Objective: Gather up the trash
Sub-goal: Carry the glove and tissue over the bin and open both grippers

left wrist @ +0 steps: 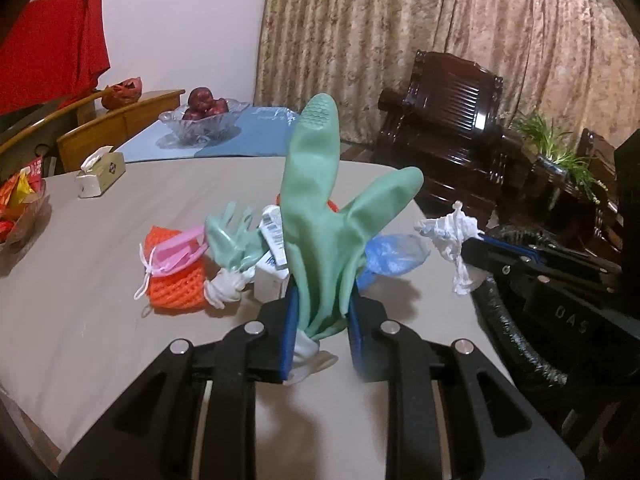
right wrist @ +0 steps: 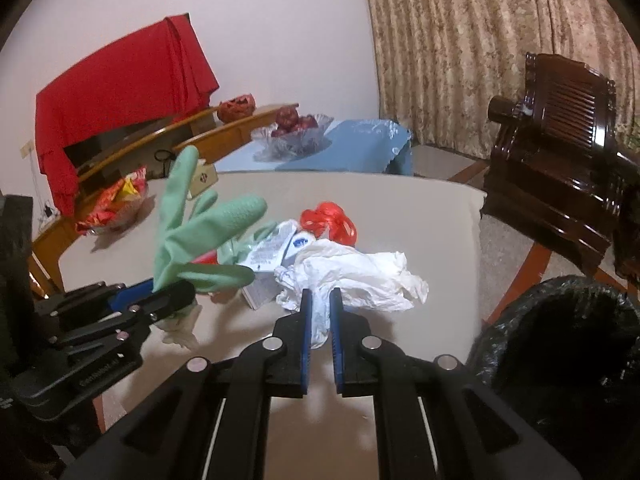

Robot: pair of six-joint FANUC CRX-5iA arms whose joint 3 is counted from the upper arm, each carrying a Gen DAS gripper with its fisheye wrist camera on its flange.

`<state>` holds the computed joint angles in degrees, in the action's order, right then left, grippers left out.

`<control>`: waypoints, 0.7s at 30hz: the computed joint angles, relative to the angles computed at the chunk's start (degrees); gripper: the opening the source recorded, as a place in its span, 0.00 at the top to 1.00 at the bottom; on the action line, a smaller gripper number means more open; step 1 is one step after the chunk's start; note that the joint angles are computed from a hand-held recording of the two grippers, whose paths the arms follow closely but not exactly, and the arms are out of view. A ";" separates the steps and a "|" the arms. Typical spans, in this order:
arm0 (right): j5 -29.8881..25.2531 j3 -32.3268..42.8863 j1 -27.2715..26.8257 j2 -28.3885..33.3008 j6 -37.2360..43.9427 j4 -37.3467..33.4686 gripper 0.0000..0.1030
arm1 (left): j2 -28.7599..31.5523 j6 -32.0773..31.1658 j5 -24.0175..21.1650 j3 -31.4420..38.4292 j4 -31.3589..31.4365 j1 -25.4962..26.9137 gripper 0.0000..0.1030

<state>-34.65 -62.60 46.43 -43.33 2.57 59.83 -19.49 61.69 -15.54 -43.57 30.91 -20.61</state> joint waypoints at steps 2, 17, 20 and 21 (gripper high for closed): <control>-1.69 -0.20 0.99 -1.46 -0.41 0.82 0.92 | -0.31 -0.59 -0.01 0.07 0.63 -0.15 0.80; -21.70 -1.80 11.42 -13.72 -2.07 3.21 0.92 | 2.55 -8.89 3.07 2.25 10.21 -7.96 0.81; -29.23 -2.29 15.76 -17.25 -2.75 3.27 0.92 | 3.76 -11.80 4.19 2.58 13.29 -10.33 0.81; -31.74 -2.38 17.36 -18.13 -3.15 3.30 0.92 | 4.23 -12.96 4.54 2.71 14.49 -11.14 0.81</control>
<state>-66.38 -64.98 63.78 -61.46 -0.58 63.13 -15.26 48.73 -11.00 -40.86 45.40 -31.75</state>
